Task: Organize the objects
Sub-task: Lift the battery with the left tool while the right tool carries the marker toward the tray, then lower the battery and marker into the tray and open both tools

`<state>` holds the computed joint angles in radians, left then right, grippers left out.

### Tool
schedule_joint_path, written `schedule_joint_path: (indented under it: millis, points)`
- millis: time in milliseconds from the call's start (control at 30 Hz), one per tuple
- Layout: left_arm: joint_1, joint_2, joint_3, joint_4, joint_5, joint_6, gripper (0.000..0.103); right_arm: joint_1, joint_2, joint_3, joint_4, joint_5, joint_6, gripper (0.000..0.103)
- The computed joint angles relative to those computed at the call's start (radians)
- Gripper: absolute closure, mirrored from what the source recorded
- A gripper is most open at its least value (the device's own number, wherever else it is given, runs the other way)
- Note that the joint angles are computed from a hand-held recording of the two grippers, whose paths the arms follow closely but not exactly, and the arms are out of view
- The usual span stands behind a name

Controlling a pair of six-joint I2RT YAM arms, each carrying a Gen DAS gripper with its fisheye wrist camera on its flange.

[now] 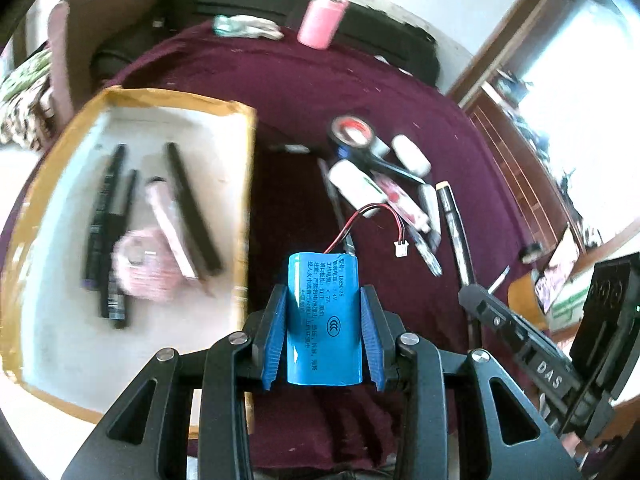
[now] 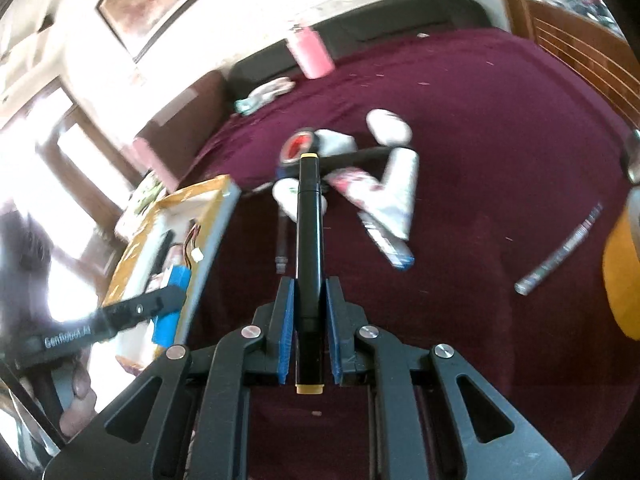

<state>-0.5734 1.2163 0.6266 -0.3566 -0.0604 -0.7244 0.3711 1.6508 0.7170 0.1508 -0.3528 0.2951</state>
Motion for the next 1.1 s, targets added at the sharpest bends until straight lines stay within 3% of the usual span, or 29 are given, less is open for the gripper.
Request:
schedule_joint_path:
  millis: [300,533,833,1100]
  points:
    - [0.308,-0.091,-0.023,-0.094,0.039,0.125,0.072,0.171,0.137,0.174,-0.038,-0.039,0.001,0.09]
    - [0.524,0.074,0.006,-0.008,0.081,0.248,0.072,0.265,0.33,0.416,-0.102,-0.017,0.002,0.09]
    - [0.639,0.225,0.027,0.067,0.112,0.331,0.072,0.331,0.563,0.762,-0.29,0.05,0.008,0.09]
    - [0.635,0.269,0.068,0.05,0.086,0.372,0.072,0.363,0.611,0.846,-0.334,0.162,0.003,0.09]
